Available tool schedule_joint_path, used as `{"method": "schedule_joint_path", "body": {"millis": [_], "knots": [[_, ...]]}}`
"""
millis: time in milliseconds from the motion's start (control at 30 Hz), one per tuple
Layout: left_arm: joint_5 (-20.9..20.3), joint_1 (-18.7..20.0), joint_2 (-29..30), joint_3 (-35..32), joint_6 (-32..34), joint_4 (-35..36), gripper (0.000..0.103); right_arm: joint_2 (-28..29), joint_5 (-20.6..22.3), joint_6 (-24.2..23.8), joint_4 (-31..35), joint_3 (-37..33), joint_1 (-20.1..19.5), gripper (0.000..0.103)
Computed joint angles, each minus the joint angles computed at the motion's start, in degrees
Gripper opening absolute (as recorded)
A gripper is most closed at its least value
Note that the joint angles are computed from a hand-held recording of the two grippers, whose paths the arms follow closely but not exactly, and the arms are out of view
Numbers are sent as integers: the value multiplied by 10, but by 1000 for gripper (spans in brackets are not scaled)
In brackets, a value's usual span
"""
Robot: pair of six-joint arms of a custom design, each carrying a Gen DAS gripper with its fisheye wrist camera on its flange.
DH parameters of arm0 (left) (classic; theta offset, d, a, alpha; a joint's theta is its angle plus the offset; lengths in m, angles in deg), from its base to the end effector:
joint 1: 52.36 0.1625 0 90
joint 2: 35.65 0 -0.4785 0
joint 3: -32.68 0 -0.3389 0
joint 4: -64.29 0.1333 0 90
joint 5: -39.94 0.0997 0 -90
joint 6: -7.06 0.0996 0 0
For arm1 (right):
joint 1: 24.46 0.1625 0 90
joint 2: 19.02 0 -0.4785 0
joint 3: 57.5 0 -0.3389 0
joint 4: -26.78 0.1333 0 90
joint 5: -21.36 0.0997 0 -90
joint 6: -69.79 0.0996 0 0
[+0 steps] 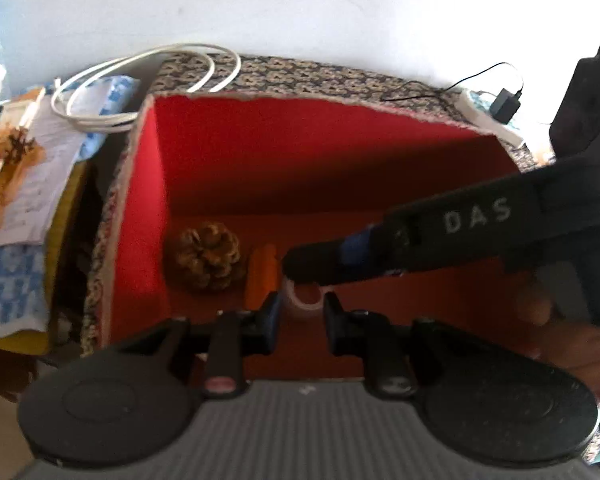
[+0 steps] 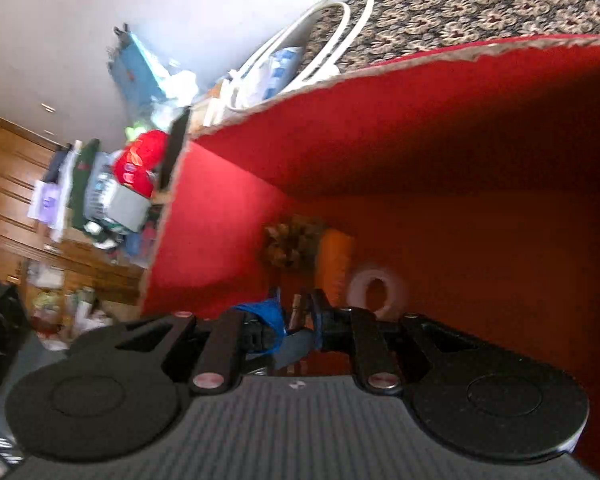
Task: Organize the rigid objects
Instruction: 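Raise the right gripper out of the red box, then move the right gripper down toward the black square device beside the box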
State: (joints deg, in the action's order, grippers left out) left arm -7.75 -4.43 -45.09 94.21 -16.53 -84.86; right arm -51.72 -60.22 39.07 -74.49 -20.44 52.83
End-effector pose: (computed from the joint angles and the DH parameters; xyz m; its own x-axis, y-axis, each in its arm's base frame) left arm -0.3794 -0.7194 -0.0872 -0.8200 0.1030 -0.5630 0.3675 0.8489 -0.3800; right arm -0.0431 -0.8631 0.3094 -0.9445 -0.3224 -0.0635 -0.3072 0.9349 -0.1777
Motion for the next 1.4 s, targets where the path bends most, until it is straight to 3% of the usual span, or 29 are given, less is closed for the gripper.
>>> {"method": "schedule_joint_path", "body": {"millis": [167,267,333,400,667,767,1000,1200,1400], "knots": [[41,-14,1,-1,-12,36,20,-24,18,4,-44,49,-5,0],[71,-27,1,1,-19,52,26,-48,43,13,-83,91,-13,0],[83,-33,0,3,-20,62,35,-63,60,16,-111,121,-17,0],[98,-39,-2,6,-25,75,36,-81,73,19,-145,154,-21,2],[166,-68,-11,32,-50,110,40,-165,58,-32,-358,335,-24,6],[176,-78,-21,52,-63,115,50,-187,69,-36,-410,383,-30,6],[203,-102,-42,99,-92,119,53,-236,92,-43,-545,497,-45,8],[202,-118,-61,142,-109,101,55,-260,89,-54,-641,572,-52,8],[189,-124,-77,167,-159,132,56,-280,76,-61,-704,624,-60,9]]}}
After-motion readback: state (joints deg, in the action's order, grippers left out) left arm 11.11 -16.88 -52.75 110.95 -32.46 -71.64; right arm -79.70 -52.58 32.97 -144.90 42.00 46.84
